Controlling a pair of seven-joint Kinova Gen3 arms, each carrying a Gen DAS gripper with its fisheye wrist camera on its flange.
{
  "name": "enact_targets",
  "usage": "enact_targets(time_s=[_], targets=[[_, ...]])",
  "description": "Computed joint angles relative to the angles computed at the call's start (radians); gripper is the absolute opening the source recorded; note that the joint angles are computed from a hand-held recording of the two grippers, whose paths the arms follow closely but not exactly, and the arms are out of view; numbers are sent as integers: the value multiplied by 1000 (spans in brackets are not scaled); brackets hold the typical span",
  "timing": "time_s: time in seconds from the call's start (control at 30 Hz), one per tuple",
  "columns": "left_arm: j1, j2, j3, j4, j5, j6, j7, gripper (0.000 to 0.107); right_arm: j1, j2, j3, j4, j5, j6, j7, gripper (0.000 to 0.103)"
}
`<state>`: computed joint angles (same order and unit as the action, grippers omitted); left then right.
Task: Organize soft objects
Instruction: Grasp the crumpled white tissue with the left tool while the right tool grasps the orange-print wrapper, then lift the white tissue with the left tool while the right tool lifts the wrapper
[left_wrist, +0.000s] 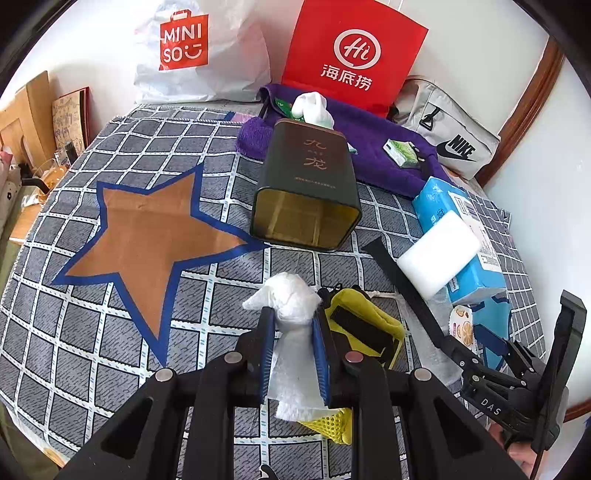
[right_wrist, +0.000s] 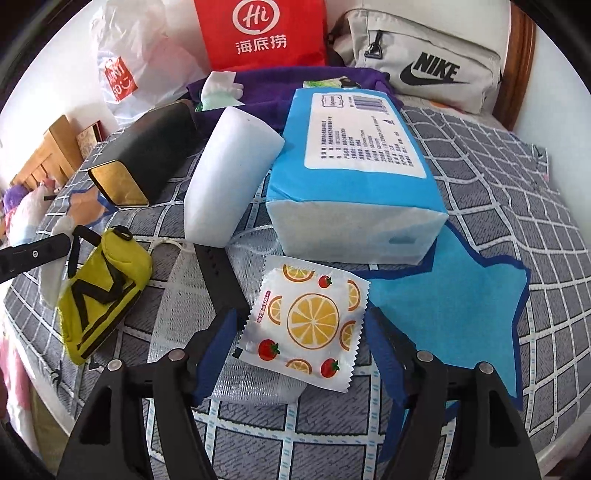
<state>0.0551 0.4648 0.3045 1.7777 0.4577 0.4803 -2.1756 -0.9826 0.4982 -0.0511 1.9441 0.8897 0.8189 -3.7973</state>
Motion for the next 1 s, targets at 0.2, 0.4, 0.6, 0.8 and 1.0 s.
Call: enact_targets(time_s=[0.2, 0.4, 0.6, 0.8, 1.0], targets=[[0, 4, -9, -2, -3, 7, 8, 19, -28, 5, -8, 12, 26, 56, -30, 46], [-27, -1, 3, -2, 19, 7, -4, 19, -38, -34, -32, 86, 72, 27, -102, 42], [-19, -16, -15, -18, 20, 31, 16, 19, -27, -72, -62, 112, 48, 52, -116, 41], [-8, -33, -29, -36, 25, 49, 36, 19, -26, -133, -98, 128, 43, 113, -115, 41], [-3, -52, -26, -47, 37, 52, 34, 19, -15, -186, -135, 116, 57, 192, -92, 41]])
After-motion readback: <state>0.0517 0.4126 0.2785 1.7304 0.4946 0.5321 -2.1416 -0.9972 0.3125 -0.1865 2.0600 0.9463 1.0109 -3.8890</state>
